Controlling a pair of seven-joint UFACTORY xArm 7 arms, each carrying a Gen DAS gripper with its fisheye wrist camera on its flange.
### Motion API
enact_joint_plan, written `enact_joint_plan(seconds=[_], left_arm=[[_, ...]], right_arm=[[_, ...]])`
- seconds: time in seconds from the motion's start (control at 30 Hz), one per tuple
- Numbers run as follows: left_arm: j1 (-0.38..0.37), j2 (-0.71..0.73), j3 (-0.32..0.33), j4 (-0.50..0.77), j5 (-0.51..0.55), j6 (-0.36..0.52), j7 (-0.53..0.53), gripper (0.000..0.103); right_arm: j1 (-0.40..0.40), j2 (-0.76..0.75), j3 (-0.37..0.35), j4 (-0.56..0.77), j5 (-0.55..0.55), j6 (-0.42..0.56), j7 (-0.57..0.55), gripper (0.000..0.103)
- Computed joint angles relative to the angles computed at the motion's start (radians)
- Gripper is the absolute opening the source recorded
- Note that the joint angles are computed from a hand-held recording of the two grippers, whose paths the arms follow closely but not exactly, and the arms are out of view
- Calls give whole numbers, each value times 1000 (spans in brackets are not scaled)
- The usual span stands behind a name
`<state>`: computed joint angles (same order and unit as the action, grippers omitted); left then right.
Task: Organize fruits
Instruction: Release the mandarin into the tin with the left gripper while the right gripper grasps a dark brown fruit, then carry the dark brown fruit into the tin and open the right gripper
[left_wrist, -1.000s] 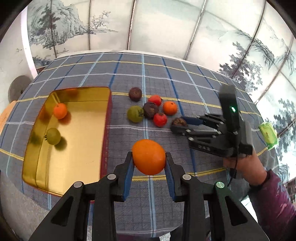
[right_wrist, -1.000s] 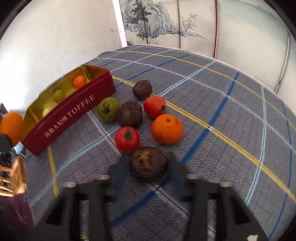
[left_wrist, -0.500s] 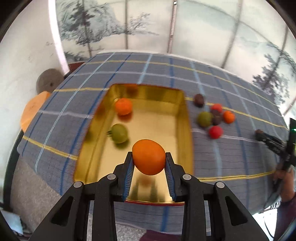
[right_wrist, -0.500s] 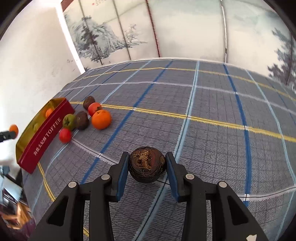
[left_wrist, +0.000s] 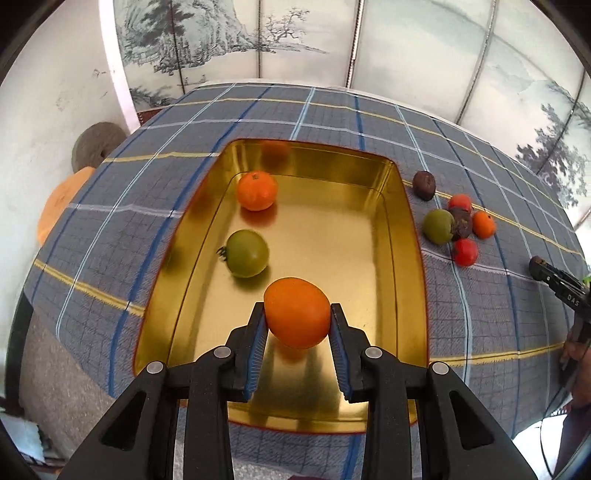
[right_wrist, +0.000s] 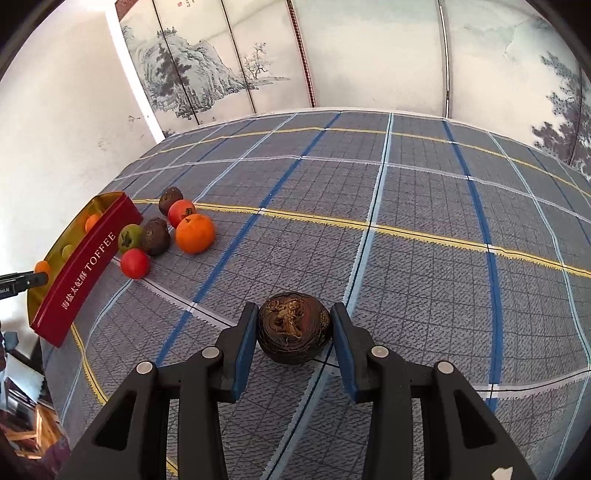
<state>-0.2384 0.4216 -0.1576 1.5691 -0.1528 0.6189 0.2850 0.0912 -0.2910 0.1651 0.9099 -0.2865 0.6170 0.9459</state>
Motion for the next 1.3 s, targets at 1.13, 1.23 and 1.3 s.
enact_joint_plan(seconds=[1.13, 1.23, 1.3], left_arm=[[-34, -163, 4, -237, 81, -264, -28, 71], [-29, -190, 3, -279, 78, -298, -20, 71], [-20, -206, -4, -305, 67, -313, -1, 71]], right_arm=[[9, 21, 15, 26, -27, 49, -1, 38], [26, 3, 31, 13, -23, 23, 47, 38], [35, 0, 44, 23, -33, 11, 68, 38]])
